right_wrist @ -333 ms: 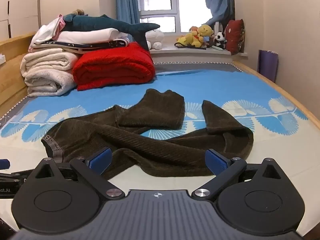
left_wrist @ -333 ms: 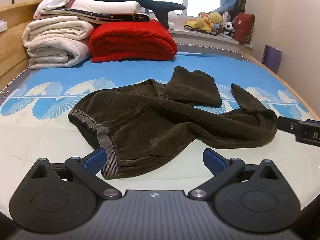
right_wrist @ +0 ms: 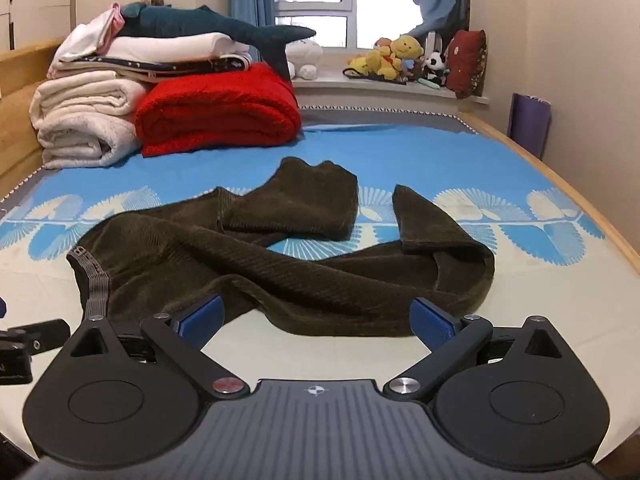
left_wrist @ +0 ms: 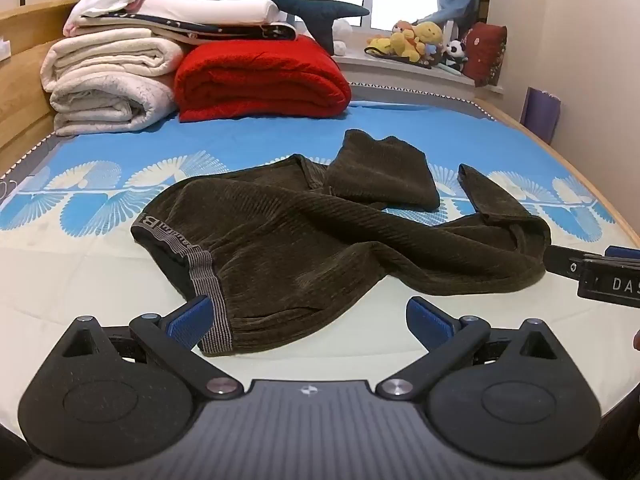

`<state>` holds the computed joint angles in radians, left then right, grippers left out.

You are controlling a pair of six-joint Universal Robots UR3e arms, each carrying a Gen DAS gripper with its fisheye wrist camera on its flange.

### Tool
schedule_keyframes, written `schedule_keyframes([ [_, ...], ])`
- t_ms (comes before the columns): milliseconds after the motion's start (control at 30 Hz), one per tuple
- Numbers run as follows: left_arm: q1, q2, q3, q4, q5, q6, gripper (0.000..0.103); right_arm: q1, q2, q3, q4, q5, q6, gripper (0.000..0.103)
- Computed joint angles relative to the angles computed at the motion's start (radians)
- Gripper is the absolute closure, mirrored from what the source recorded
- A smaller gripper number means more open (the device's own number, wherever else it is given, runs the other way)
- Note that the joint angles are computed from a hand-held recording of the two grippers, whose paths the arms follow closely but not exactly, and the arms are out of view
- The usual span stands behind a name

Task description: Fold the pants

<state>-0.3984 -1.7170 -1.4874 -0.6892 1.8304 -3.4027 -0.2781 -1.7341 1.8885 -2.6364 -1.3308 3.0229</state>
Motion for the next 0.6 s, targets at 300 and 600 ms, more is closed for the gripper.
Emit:
schedule_keyframes([
  [300,0.027,0.003,-0.057,0.056,-0.026,0.02,0.0,0.155,0.018,-0.018,-0.01,-0.139,0.089,0.004],
  [600,0.016,-0.01,-0.044,0.056,-0.018,0.017,0.0,0.147,0.02,-0.018,-0.005,-0.133,0.087,0.004],
])
